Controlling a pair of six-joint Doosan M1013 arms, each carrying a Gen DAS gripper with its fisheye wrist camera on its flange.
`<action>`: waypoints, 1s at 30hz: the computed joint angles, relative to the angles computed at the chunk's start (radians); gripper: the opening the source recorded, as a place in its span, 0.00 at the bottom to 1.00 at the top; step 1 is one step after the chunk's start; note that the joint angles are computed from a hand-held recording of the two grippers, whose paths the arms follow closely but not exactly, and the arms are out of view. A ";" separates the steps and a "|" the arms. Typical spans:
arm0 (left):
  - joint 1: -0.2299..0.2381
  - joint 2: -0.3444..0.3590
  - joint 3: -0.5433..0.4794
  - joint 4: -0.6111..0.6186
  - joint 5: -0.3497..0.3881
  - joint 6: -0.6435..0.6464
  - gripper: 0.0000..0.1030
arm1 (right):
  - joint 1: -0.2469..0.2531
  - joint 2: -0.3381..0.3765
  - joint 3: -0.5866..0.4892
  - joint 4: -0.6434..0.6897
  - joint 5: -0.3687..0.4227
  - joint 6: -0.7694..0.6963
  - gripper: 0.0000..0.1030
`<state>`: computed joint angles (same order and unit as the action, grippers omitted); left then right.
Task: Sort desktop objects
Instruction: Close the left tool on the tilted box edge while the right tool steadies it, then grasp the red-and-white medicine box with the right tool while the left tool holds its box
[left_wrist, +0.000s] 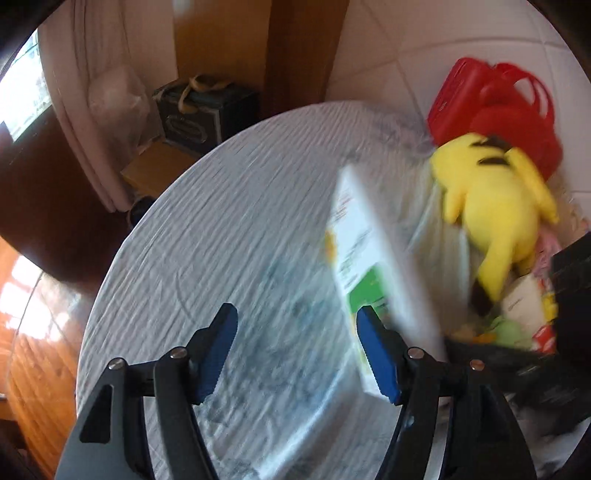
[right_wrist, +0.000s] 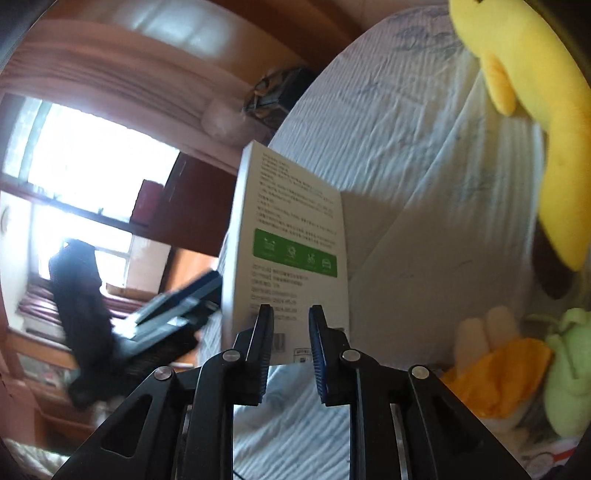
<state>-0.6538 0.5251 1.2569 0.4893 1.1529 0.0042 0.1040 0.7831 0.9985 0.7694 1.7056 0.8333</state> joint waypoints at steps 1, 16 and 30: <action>0.001 0.002 -0.008 0.004 -0.006 0.005 0.64 | 0.003 -0.002 0.001 -0.014 -0.008 -0.003 0.19; -0.004 0.038 -0.096 0.016 0.005 0.089 0.80 | -0.009 -0.010 0.041 -0.040 -0.037 -0.033 0.19; 0.015 0.080 -0.101 -0.107 0.021 0.205 0.16 | -0.041 -0.073 0.110 -0.121 -0.117 -0.056 0.20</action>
